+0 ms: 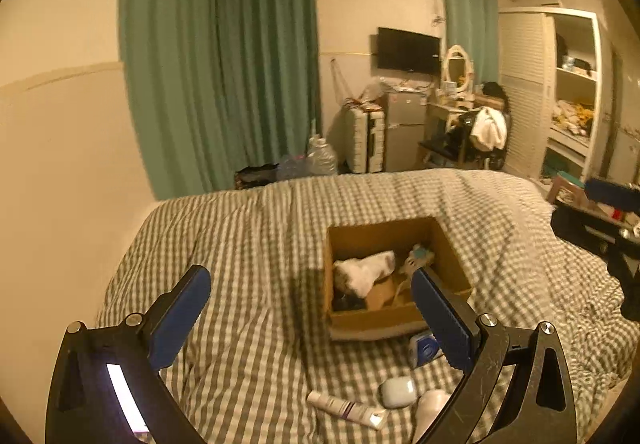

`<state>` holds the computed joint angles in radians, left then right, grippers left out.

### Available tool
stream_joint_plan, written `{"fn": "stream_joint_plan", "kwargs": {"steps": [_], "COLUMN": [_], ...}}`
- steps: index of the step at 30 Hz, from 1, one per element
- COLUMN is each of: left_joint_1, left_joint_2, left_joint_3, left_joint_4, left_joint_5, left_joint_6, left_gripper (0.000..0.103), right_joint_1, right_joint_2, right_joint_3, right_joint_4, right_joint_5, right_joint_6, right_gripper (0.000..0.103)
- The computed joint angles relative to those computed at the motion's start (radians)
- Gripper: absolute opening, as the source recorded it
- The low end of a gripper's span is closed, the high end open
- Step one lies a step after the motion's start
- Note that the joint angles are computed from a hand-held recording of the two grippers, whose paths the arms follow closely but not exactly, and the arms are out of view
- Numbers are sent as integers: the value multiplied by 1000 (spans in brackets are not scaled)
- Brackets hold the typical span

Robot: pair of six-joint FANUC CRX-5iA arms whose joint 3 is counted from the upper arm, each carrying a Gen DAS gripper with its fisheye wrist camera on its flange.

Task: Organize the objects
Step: 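Withdraw both open tools from the box toward the remaining items, then grasp the white cup-shaped bottle with the right tool while the left tool grasps the white tube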

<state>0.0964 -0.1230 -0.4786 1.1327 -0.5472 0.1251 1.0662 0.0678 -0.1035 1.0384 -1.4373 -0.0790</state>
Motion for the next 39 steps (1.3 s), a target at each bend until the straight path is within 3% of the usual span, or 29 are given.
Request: {"fn": "stream_joint_plan", "kwargs": {"steps": [5, 8, 12, 15, 16, 19, 22, 26, 33, 39], "left_joint_1": [-11, -48, -71, -163, -172, -138, -98, -66, -45, -38], "left_joint_2": [-3, 19, 77, 105, 113, 155, 183, 200, 209, 204], "left_joint_3": [-103, -153, -177, -236, -240, -229, -200, -172, -157, -153], "left_joint_4": [69, 111, 68, 255, 273, 118, -14, -123, -169, -202], "left_joint_5": [73, 150, 191, 315, 326, 310, 268, 233, 185, 176], "left_joint_6": [-50, -92, -81, -283, -308, -216, -124, -27, 0, 33], "left_gripper": [103, 103, 103, 103, 103, 103, 103, 103, 103, 103], "right_joint_1": [3, -18, -58, -87, -94, -107, -111, -126, -170, -141], "right_joint_2": [22, 33, 50, 81, 96, 118, 140, 178, 224, 174], "right_joint_3": [-67, -114, -172, -181, -179, -184, -161, -114, -48, -120], "right_joint_4": [-71, -139, -253, -360, -393, -465, -500, -566, -727, -654], "right_joint_5": [17, 84, 204, 278, 291, 334, 316, 320, 356, 420], "right_joint_6": [-65, -115, -136, -102, -84, -46, -6, 100, 277, 216], "right_gripper": [88, 88, 88, 88, 88, 87, 87, 87, 87, 70]}}
